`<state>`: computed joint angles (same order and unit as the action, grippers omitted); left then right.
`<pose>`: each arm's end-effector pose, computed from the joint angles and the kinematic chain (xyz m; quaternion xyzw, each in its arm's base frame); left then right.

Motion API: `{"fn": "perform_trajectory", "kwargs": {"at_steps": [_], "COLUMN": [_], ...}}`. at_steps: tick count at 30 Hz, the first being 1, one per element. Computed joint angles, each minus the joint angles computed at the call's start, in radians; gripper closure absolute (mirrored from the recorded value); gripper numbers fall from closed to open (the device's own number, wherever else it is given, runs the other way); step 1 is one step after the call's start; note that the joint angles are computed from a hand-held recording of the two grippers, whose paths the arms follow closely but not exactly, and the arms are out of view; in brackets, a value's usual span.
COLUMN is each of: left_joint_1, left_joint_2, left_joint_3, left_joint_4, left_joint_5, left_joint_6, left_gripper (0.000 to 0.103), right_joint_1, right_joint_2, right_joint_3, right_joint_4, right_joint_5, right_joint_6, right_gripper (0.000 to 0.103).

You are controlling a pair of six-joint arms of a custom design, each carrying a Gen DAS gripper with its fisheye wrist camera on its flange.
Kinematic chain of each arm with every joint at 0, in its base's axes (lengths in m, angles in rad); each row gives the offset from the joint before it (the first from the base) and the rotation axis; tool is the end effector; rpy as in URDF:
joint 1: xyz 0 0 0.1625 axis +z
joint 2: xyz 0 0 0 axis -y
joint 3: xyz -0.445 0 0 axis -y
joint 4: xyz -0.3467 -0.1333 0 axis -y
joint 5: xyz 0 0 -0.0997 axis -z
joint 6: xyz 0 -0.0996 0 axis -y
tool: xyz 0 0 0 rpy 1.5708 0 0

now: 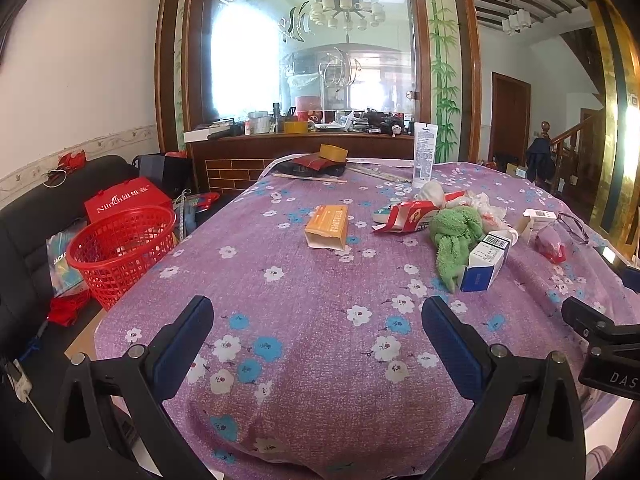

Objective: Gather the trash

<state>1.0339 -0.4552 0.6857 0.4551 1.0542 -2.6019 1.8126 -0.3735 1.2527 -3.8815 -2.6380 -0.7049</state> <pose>-0.2222 -0.7302 0.1469 0.3540 0.8062 -0.4138 0.2314 0.2116 -0.6656 0.1499 -0.0009 -0.7304 0.4618 0.5032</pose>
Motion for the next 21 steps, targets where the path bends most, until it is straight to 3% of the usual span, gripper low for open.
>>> {"fn": "perform_trajectory", "kwargs": {"at_steps": [21], "left_joint_1": [0.003], "left_joint_2": [0.007], "left_joint_3": [-0.009], "left_joint_4": [0.01], "left_joint_5": [0.0], "left_joint_6": [-0.004], "left_gripper": [0.0], "right_joint_1": [-0.004], "right_joint_2": [-0.01], "right_joint_3": [0.012], "right_joint_4": [0.035], "right_joint_5": [0.002], "right_joint_6": [0.036], "right_gripper": [0.0]}}
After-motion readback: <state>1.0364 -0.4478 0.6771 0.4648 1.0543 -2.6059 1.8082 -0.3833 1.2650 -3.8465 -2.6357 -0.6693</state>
